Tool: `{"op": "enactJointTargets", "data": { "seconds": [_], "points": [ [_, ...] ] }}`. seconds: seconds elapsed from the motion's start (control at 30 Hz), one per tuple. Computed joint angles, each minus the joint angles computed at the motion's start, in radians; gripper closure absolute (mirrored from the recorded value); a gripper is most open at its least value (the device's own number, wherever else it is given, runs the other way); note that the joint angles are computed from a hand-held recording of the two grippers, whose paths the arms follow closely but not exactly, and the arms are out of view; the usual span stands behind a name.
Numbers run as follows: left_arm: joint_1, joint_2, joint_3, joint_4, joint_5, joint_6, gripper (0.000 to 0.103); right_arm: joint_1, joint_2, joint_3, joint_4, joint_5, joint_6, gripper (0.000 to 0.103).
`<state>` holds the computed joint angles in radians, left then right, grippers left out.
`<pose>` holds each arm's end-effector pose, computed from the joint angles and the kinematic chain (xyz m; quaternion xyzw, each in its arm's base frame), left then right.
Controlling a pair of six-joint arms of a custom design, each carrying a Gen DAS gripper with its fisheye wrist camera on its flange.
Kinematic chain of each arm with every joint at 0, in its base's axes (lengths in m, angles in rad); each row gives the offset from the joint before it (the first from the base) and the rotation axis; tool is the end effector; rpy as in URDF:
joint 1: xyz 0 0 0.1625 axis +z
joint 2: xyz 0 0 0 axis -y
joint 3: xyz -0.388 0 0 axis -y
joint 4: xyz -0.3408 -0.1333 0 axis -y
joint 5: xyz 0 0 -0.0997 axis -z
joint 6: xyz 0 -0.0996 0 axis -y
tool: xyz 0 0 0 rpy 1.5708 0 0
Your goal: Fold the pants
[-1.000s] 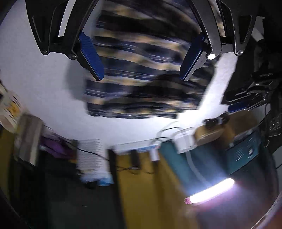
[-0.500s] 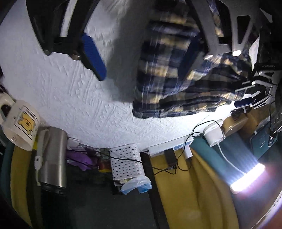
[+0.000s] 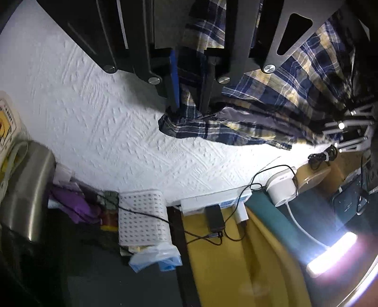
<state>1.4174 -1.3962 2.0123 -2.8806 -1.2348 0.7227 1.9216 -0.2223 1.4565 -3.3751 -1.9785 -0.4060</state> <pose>0.0905 -0.5020 0.3391 0.3418 0.8638 -0.2775 0.2450 0.3026 -0.5540 -0.0968 0.2943 -0.8943 0.2699 0.2018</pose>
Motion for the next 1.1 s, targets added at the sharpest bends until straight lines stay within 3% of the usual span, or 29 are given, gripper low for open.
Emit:
{"op": "enactJointTargets", "data": {
  "seconds": [0.3, 0.57, 0.63, 0.7, 0.8, 0.93, 1.1],
  "points": [
    [0.053, 0.089, -0.123, 0.029, -0.015, -0.022, 0.084, -0.002, 0.058, -0.147, 0.114, -0.015, 0.029, 0.088],
    [0.085, 0.117, -0.129, 0.019, 0.009, -0.014, 0.084, -0.007, 0.127, -0.258, 0.154, -0.063, 0.025, 0.088],
    [0.093, 0.120, -0.134, 0.025, 0.004, -0.019, 0.083, -0.003, 0.138, -0.277, 0.138, -0.095, 0.017, 0.079],
    [0.099, 0.121, -0.139, 0.029, -0.006, -0.031, 0.083, 0.000, 0.138, -0.278, 0.116, -0.135, 0.026, 0.056],
    [0.095, 0.115, -0.131, 0.014, -0.011, -0.033, 0.083, -0.004, 0.069, -0.182, 0.115, -0.119, 0.109, 0.054],
    [0.089, 0.102, -0.133, 0.034, -0.011, -0.055, 0.081, 0.014, -0.011, -0.012, 0.022, -0.136, 0.118, 0.053],
    [0.075, 0.064, -0.113, 0.022, 0.006, -0.085, 0.060, 0.023, -0.100, 0.195, -0.062, -0.095, 0.223, 0.053]
  ]
}}
